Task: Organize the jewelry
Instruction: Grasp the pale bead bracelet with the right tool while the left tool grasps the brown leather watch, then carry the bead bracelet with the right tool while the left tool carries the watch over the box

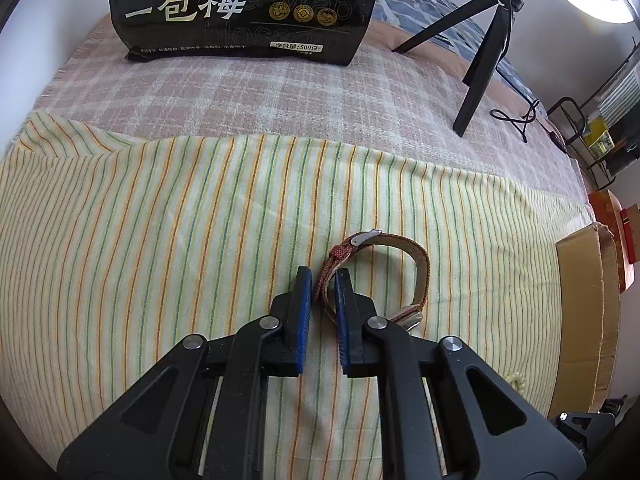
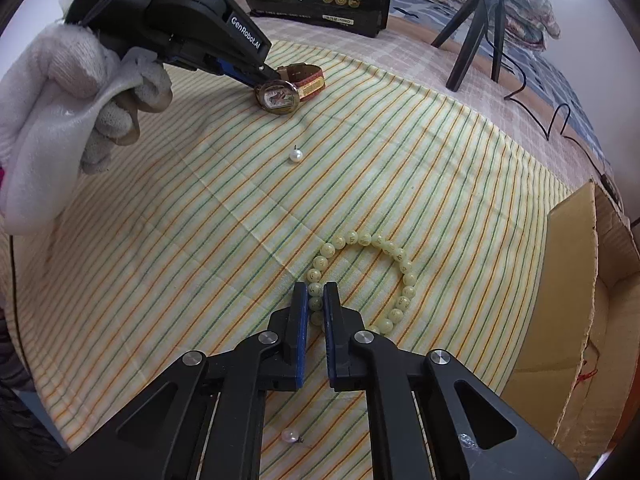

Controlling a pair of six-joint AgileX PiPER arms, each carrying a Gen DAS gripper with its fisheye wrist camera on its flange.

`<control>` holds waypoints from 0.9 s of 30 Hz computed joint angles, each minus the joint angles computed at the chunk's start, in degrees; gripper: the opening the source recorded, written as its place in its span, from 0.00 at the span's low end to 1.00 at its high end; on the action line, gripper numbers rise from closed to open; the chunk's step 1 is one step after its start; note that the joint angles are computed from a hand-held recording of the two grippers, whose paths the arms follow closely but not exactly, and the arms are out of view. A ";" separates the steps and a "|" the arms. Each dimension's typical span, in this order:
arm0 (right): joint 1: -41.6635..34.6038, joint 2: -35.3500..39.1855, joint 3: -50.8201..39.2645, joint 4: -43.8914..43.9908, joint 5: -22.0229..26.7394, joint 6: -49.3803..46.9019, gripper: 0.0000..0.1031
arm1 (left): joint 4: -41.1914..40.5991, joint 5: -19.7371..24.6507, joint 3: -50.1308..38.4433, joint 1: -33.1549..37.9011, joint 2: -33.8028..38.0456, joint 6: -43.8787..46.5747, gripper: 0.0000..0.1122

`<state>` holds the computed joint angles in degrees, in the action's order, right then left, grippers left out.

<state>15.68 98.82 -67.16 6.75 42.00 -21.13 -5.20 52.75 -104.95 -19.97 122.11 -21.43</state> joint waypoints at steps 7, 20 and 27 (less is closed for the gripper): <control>-2.41 -1.03 -0.84 4.58 1.58 -3.36 0.06 | 0.15 -0.79 1.67 0.38 -1.63 -0.53 0.08; -4.90 -4.62 -3.20 8.52 3.39 -4.90 0.06 | 0.91 -2.56 6.07 1.52 -7.46 -1.51 0.08; -6.26 -6.35 -3.93 11.16 4.38 -6.43 0.06 | 1.15 -3.14 7.44 0.96 -10.85 -2.49 0.08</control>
